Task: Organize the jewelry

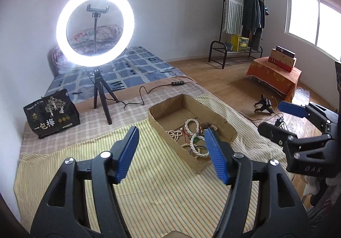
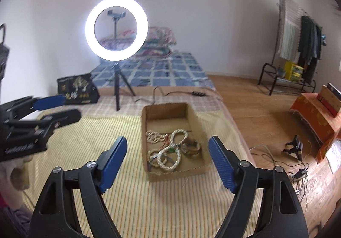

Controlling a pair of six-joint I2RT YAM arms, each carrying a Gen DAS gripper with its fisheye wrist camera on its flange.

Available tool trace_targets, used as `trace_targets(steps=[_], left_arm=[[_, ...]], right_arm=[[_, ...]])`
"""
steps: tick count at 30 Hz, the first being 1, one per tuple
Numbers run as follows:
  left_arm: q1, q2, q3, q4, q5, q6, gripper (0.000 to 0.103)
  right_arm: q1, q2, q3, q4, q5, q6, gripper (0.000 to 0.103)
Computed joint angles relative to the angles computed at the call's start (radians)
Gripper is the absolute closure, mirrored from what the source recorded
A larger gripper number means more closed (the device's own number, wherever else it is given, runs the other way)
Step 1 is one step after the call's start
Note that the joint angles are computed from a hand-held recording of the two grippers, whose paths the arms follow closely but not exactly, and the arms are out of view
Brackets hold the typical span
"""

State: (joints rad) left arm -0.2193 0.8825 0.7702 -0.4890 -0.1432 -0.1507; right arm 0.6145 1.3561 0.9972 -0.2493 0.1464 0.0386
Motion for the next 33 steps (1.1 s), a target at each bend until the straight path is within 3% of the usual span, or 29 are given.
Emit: trace_targets(steps=[6,11,14,20,25,33], left_arm=[[-0.031,-0.089,0.0,-0.061,-0.041,-0.021,0.012],[-0.073,-0.158,-0.003,-0.092,-0.108,-0.035,0.009],[-0.127,-0.192,-0.007,-0.104,-0.193,-0.037,0.001],[-0.226,-0.223,-0.025,-0.129,-0.361,-0.047,0.0],[-0.223,-0.228,-0.029,-0.147,-0.34,-0.056,0.0],[-0.318,-0.219,-0.037,-0.164,-0.437,-0.08,0.0]], right_arm=[[0.016,-0.04,-0.038,0.05,0.04,0.001,0.022],[0.028,-0.034,-0.05,0.08,0.074,0.02,0.021],[0.035,-0.02,-0.046,0.082,0.084,0.025,0.021],[0.04,-0.005,-0.042,0.066,0.075,0.025,0.021],[0.04,0.001,-0.041,0.055,0.066,0.032,0.02],[0.055,0.009,-0.038,0.056,0.115,0.024,0.02]])
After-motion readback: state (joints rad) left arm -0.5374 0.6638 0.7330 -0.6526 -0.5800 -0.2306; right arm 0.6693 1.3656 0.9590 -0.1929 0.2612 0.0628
